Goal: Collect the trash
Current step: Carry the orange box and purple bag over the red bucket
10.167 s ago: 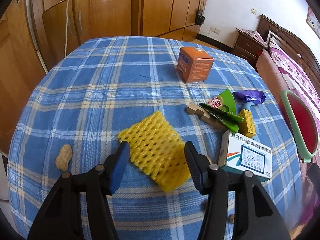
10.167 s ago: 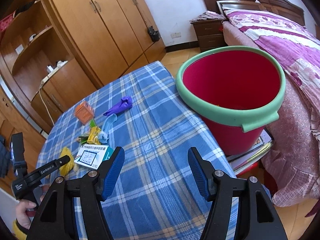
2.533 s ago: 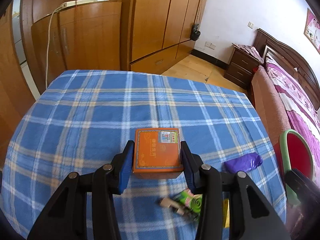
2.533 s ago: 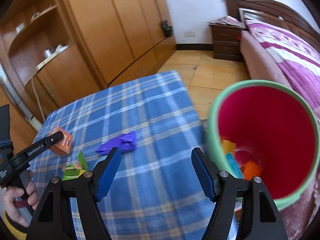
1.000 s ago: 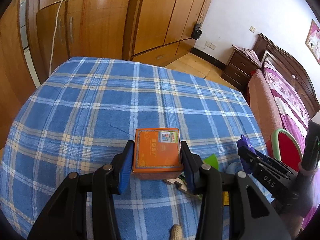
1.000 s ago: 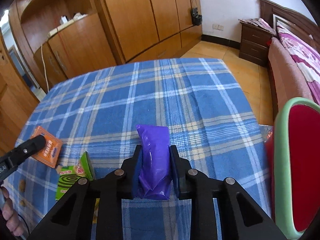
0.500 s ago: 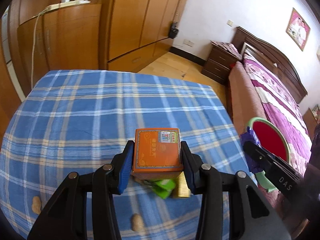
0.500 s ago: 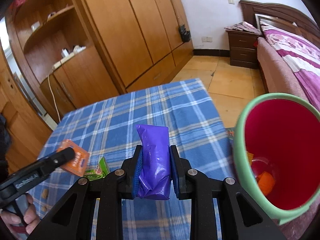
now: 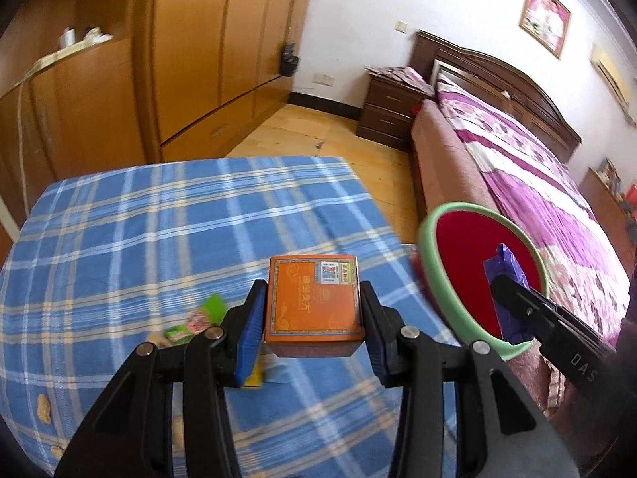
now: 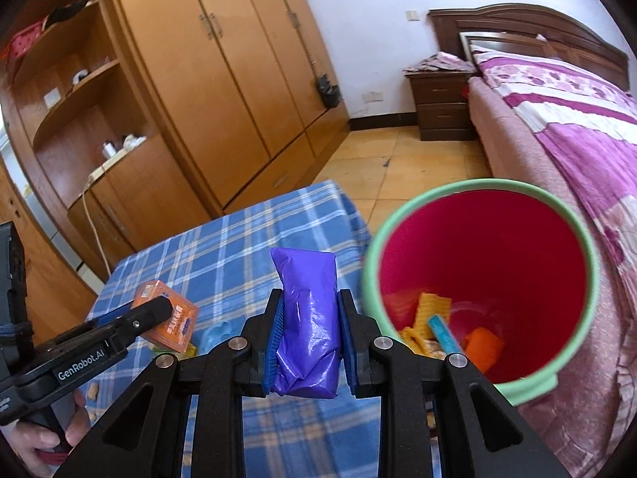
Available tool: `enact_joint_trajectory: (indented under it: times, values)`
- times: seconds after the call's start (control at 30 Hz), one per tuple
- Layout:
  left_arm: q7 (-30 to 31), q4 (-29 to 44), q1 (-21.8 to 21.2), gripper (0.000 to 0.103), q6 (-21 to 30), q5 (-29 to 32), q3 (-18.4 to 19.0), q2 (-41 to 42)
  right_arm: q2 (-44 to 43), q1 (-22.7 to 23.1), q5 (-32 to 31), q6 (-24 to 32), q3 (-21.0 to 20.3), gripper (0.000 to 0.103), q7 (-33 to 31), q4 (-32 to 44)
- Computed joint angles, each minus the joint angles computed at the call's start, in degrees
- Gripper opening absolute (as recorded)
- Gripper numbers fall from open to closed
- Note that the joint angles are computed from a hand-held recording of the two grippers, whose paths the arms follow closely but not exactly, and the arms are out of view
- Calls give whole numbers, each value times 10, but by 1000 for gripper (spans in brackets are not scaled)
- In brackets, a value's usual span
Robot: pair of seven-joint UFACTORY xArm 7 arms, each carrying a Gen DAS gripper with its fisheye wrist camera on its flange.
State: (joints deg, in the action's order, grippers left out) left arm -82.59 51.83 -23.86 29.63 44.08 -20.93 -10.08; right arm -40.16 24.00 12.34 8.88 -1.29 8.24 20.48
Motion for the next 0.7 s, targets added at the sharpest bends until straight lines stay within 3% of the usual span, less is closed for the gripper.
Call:
enact_joint_trajectory:
  times: [0.2, 0.7]
  values:
    - [14, 75, -31, 45, 6, 29, 2, 74, -41, -38, -7, 14, -12, 26, 1, -23]
    - [102, 255, -150, 45, -12, 15, 82, 250, -59, -108, 1, 29, -74, 26, -45, -47]
